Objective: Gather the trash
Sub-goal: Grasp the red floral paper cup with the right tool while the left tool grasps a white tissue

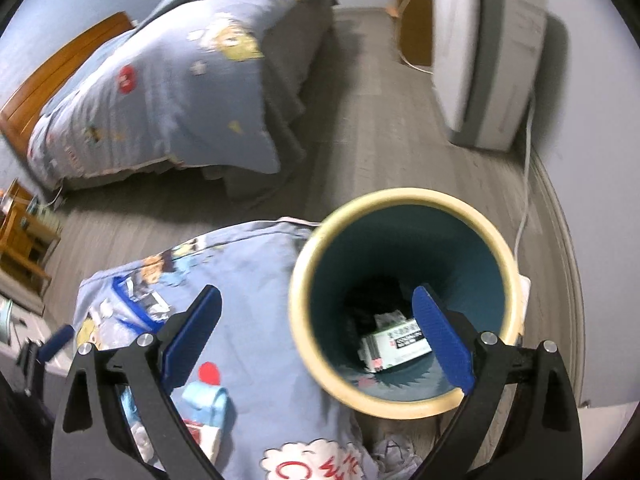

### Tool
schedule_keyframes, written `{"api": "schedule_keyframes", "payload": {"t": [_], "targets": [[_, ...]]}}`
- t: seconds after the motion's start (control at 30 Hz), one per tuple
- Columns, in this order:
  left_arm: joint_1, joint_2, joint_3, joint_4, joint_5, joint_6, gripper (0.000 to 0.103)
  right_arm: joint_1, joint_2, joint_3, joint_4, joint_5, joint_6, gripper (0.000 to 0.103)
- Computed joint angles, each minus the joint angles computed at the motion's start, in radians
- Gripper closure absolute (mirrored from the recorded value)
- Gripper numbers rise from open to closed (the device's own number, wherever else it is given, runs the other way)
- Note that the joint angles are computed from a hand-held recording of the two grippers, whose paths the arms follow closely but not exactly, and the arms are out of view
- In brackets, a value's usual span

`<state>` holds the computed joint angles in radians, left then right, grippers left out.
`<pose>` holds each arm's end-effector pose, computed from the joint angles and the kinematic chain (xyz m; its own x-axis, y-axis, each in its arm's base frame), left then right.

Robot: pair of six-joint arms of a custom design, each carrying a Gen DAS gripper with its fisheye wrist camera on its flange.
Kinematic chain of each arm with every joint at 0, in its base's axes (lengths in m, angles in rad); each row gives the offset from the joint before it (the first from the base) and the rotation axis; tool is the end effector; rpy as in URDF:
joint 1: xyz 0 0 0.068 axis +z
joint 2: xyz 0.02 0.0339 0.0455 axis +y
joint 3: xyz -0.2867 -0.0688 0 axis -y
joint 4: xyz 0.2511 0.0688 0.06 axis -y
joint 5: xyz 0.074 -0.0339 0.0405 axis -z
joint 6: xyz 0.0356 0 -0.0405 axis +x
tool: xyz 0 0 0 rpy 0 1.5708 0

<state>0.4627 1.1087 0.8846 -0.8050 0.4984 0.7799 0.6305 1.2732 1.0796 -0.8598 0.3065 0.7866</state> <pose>0.1907 0.0761 0.2826 -0.6658 0.3582 -0.6546 0.4172 0.9060 0.0714 0.2061 0.1371 0.3044 -0.8084 0.2456 -0.5350 0.1852 0.9688 0.1650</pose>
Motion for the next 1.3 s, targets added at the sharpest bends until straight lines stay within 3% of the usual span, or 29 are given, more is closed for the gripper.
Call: {"api": "schedule_keyframes", "payload": {"t": [0.2, 0.37, 0.6, 0.77, 0.83, 1.0, 1.3], "targets": [[0.331, 0.071, 0.144, -0.103, 0.179, 0.164, 0.005, 0.161, 0.079, 0.066, -0.023, 0.042, 0.053, 0.009], [0.48, 0.118, 0.187, -0.15, 0.18, 0.276, 0.005, 0.273, 0.151, 0.117, -0.049, 0.069, 0.126, 0.009], [0.672, 0.164, 0.169, -0.236, 0.212, 0.482, 0.005, 0.43, 0.236, 0.162, -0.101, 0.144, 0.327, 0.009], [0.767, 0.262, 0.173, -0.3, 0.21, 0.632, 0.005, 0.515, 0.297, 0.157, -0.109, 0.139, 0.431, 0.009], [0.775, 0.271, 0.162, -0.279, 0.188, 0.613, 0.005, 0.545, 0.312, 0.138, -0.096, 0.129, 0.486, 0.009], [0.821, 0.269, 0.111, -0.242, 0.21, 0.711, 0.005, 0.591, 0.376, 0.12, -0.073, 0.085, 0.563, 0.009], [0.856, 0.34, 0.133, -0.25, 0.182, 0.763, 0.005, 0.61, 0.454, 0.111, 0.019, 0.016, 0.598, 0.009]]}}
